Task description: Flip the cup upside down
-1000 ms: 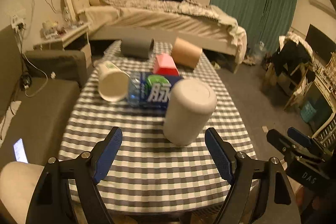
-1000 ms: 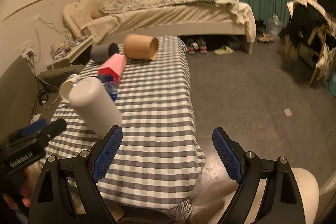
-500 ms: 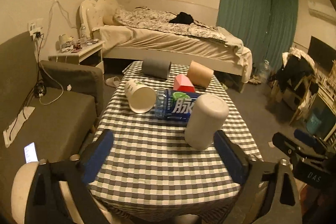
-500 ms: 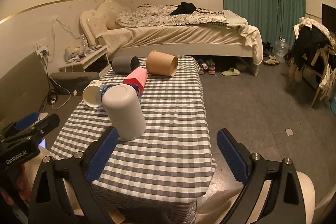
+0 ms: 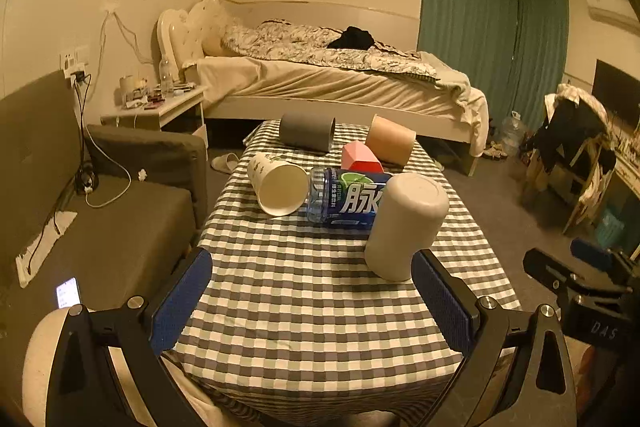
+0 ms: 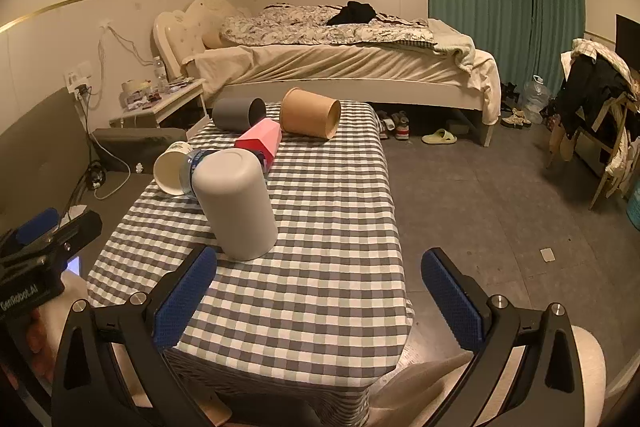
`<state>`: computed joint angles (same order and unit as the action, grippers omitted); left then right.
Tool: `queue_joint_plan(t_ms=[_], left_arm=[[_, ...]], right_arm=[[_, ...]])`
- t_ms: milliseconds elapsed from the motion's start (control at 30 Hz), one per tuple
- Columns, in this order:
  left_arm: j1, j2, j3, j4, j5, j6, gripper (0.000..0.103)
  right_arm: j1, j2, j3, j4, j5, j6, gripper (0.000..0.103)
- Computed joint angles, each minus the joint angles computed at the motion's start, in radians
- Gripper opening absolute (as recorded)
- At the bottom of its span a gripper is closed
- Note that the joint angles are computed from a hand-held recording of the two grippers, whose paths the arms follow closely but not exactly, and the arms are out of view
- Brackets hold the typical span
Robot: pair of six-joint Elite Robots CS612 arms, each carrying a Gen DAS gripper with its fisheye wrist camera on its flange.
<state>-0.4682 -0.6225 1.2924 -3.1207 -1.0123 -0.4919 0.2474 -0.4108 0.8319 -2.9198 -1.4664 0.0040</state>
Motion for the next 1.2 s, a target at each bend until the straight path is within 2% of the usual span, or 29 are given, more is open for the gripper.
queue_joint_plan(t_ms=[367, 600, 1200], left_arm=[[-0.003, 0.003, -0.007, 0.025, 0.018, 0.002, 0.103], [-0.001, 0.002, -0.016, 0.074, 0.016, -0.017, 0.103], [0.0, -0.001, -0.011, 0.072, 0.019, -0.026, 0.103]], right_arm=[[-0.001, 0.0, 0.0, 0.004, 0.0, 0.0, 0.103], [0.0, 0.0, 0.0, 0.005, -0.001, 0.0, 0.103], [-0.001, 0.003, -0.006, 0.025, -0.008, -0.01, 0.103]])
